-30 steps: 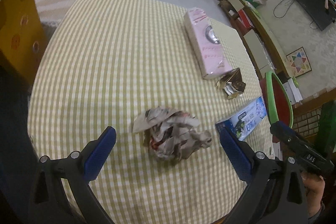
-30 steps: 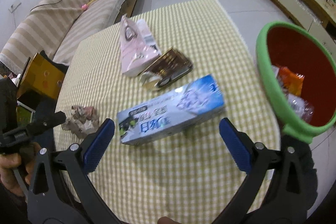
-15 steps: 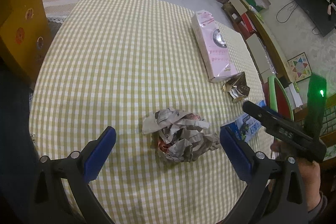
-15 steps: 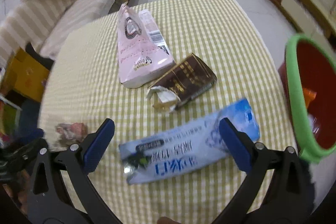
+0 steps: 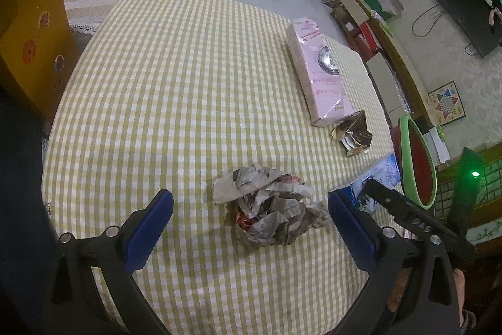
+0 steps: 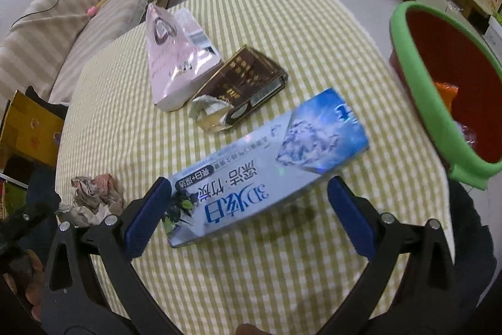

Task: Collect trash
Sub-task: 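Grasp the crumpled newspaper with the left tool while the right tool grasps the blue toothpaste box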

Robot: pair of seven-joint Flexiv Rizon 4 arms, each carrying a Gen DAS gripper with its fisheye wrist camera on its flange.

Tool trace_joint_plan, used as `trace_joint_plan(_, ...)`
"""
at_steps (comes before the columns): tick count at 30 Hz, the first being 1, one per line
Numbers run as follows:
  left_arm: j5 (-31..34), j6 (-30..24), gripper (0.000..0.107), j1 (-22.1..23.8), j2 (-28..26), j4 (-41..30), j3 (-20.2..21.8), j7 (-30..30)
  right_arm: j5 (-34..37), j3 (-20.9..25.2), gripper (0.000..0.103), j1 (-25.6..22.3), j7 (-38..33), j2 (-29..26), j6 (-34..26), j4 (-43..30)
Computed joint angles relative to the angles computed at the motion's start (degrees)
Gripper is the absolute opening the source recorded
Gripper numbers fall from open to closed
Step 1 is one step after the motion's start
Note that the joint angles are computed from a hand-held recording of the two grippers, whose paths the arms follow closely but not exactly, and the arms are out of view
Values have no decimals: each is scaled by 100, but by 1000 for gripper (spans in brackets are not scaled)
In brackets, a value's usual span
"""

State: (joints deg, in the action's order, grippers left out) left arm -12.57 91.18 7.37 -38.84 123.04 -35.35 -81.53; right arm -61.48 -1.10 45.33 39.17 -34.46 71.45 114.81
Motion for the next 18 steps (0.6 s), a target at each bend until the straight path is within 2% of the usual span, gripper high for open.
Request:
trace_joint_plan(2, -1, -32, 95, -15, 7, -12, 19, -3, 112, 62, 98, -60, -272, -72, -91, -134)
trace_joint_plan(6, -63, -138, 95, -74, -8, -56, 79, 15, 760, 385, 98, -212, -1521, -320, -446, -564)
trace_joint_plan(9, -102, -152, 95, -153, -26, -59, 126, 31, 1066, 411, 98, -180, -2174, -385, -534, -668)
trace_joint_plan(12, -123, -147, 95, -259, -59, -67, 161, 34, 1232, 333, 96, -88, -2444, -371, -515, -672)
trace_joint_plan(14, -132, -156, 95, -361, -86, -103, 206, 24, 1279, 279, 90, -26, -2536, -304, -490, -595)
trace_joint_plan(18, -162, -205, 95, -605, -139, -214, 316, -11, 1316, 226, 85, 16, -2678, -216, -350, -459)
